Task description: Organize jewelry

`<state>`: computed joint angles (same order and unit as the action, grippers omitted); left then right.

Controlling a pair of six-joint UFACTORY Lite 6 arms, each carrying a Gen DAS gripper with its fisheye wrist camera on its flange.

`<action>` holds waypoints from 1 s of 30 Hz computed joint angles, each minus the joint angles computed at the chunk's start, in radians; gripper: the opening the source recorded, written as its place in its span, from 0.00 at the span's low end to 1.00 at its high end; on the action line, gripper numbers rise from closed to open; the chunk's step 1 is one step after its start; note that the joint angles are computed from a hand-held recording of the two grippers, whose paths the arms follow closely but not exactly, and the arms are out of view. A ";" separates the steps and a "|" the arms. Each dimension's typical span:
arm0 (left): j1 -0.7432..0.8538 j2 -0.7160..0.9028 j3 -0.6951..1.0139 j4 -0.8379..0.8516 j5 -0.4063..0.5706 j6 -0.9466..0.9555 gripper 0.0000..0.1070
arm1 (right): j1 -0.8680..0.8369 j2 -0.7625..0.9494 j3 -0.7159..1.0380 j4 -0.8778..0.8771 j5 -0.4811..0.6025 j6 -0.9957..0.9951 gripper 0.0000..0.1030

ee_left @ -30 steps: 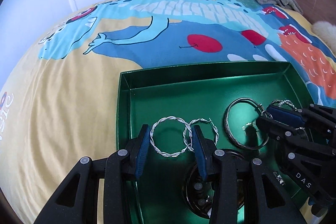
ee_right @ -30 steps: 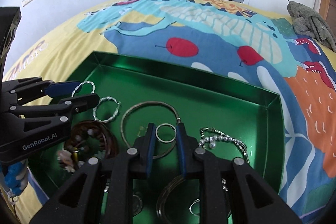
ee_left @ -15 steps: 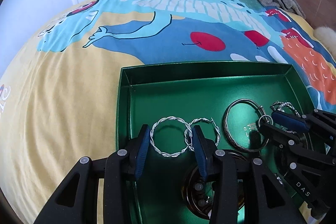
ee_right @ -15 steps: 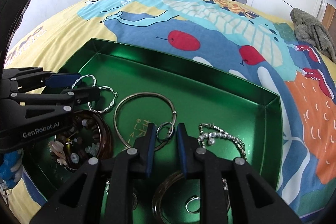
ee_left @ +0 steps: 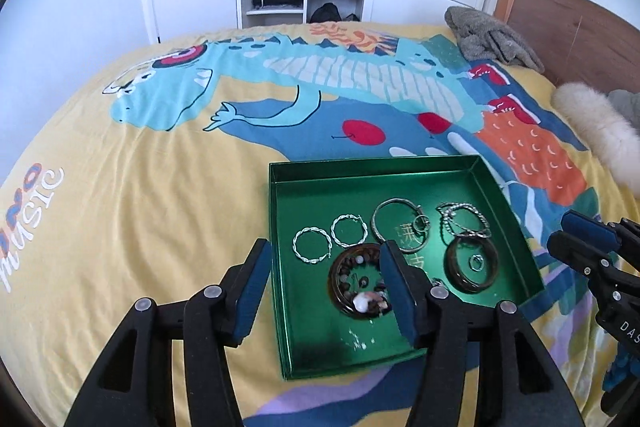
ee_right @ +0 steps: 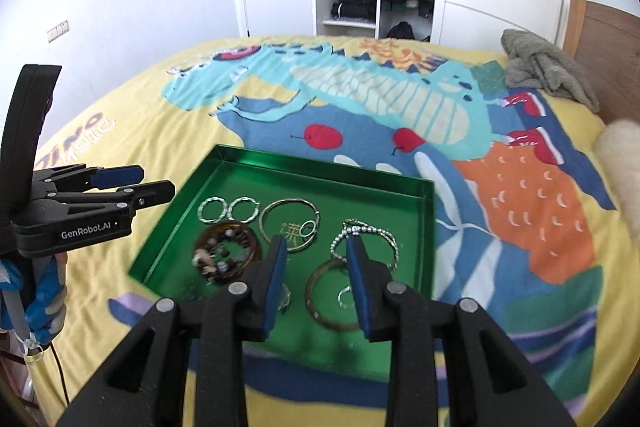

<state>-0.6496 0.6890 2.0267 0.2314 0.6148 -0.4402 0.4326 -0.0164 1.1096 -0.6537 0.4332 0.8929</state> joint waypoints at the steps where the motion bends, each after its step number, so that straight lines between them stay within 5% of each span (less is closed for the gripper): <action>1: -0.011 -0.074 -0.083 0.029 -0.019 -0.031 0.55 | 0.039 -0.054 -0.024 -0.030 0.040 0.048 0.30; 6: -0.103 -0.434 -0.446 0.238 -0.043 -0.232 0.60 | 0.309 -0.269 -0.108 -0.161 0.272 0.312 0.33; 14: -0.276 -0.914 -0.812 0.420 0.085 -0.480 0.65 | 0.966 -0.351 -0.069 -0.338 0.787 0.747 0.33; 21: -0.686 -1.193 -0.973 0.673 0.451 -0.800 0.72 | 1.404 -0.224 0.044 -0.353 1.142 1.004 0.35; 26: -1.068 -1.240 -1.004 0.816 0.773 -1.021 0.80 | 1.593 -0.107 0.131 -0.312 1.314 1.140 0.37; 30: -1.276 -1.244 -1.030 0.846 0.940 -1.147 0.84 | 1.686 -0.023 0.192 -0.266 1.418 1.217 0.38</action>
<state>-1.9258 -0.5547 0.9968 1.0770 1.5553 -1.5867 2.1191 -0.0398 1.3014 -0.9197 1.8513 2.1095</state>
